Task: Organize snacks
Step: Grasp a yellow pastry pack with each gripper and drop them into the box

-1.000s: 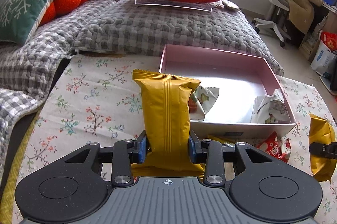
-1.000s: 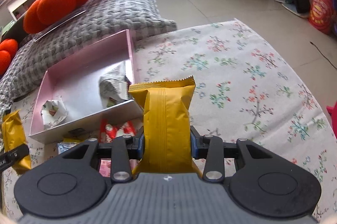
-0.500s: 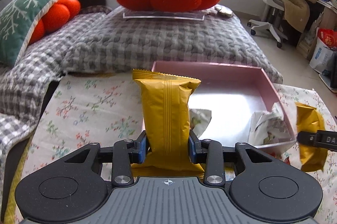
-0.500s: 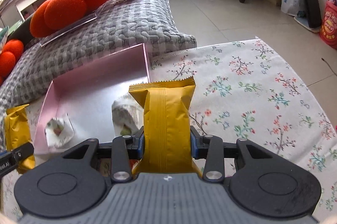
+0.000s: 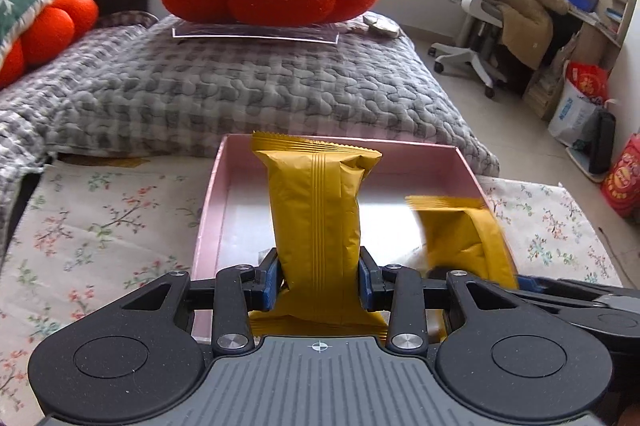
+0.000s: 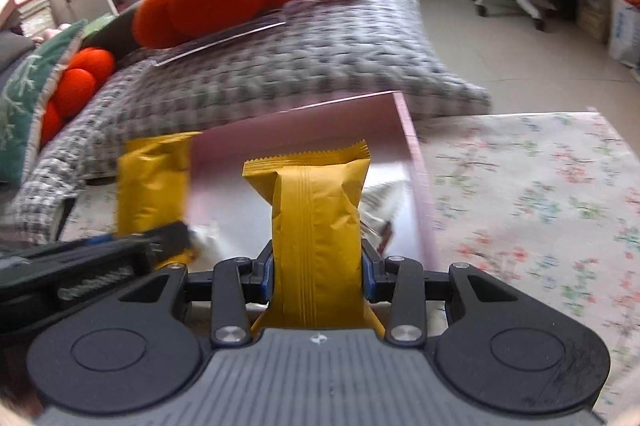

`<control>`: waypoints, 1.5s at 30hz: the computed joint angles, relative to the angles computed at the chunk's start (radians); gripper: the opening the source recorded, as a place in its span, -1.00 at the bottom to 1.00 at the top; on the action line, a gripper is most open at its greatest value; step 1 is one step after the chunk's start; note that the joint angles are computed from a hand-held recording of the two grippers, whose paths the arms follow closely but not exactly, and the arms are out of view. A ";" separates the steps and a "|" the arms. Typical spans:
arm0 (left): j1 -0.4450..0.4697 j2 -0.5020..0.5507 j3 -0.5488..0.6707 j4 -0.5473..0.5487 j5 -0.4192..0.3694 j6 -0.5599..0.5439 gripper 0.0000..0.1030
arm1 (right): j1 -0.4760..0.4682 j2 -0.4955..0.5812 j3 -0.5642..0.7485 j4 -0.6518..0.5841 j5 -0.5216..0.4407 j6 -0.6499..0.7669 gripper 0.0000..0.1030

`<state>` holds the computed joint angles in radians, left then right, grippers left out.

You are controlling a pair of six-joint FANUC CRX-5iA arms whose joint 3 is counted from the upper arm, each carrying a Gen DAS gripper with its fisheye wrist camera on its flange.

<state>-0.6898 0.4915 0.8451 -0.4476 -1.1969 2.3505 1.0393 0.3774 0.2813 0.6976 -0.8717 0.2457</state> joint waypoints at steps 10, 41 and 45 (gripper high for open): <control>0.033 -0.041 -0.104 0.002 0.136 0.056 -0.32 | -0.030 0.052 0.038 -0.015 0.072 -0.052 -0.30; -0.047 -0.198 -0.209 0.007 -0.041 0.045 0.23 | 0.043 -0.177 -0.099 -0.200 -0.050 -0.099 0.22; -0.067 -0.244 -0.277 0.019 -0.022 0.065 0.23 | 0.065 -0.221 -0.147 -0.202 -0.011 -0.120 0.25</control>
